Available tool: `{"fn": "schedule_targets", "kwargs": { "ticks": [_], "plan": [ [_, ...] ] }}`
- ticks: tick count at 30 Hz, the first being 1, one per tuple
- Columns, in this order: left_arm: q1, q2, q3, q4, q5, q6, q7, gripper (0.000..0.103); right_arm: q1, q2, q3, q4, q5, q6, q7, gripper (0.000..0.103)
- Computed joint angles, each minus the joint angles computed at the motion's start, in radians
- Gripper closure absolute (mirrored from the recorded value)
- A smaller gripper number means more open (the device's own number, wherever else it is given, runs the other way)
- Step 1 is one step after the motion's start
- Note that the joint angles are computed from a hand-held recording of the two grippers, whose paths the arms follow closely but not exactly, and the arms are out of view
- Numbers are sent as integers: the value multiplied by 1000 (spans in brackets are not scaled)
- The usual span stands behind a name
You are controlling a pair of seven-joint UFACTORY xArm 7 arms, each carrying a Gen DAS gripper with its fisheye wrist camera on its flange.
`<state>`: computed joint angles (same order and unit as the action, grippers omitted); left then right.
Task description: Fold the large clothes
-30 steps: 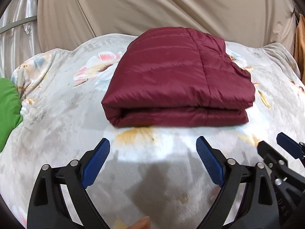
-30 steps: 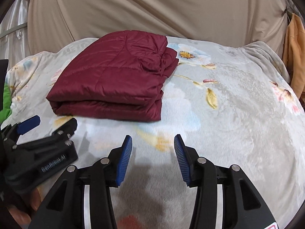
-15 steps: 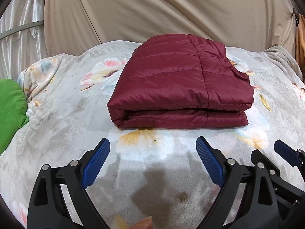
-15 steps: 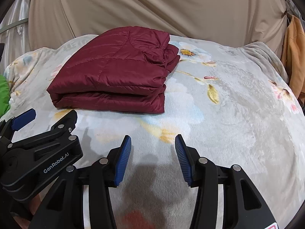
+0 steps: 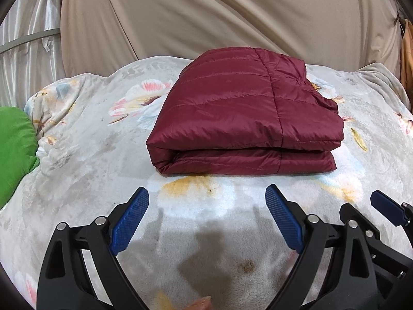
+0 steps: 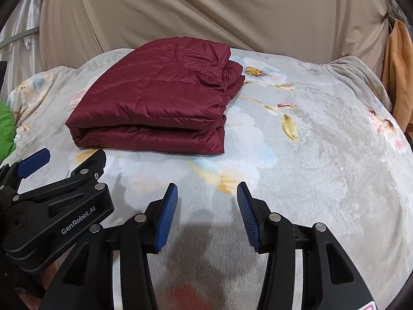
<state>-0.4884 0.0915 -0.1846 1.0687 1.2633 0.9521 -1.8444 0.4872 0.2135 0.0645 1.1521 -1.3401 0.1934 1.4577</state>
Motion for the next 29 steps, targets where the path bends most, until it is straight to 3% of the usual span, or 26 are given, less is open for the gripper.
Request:
{"fn": "schedule_targets", "kwargs": {
  "ticks": [9,29],
  "plan": [
    [3,-3,0,-1,6,-9,9,19,1,1,0,1,0,1,1,56],
    [-10,8,0,10,-3,35,-7,15,5,-2,12,4,-41,28,32,55]
  ]
}}
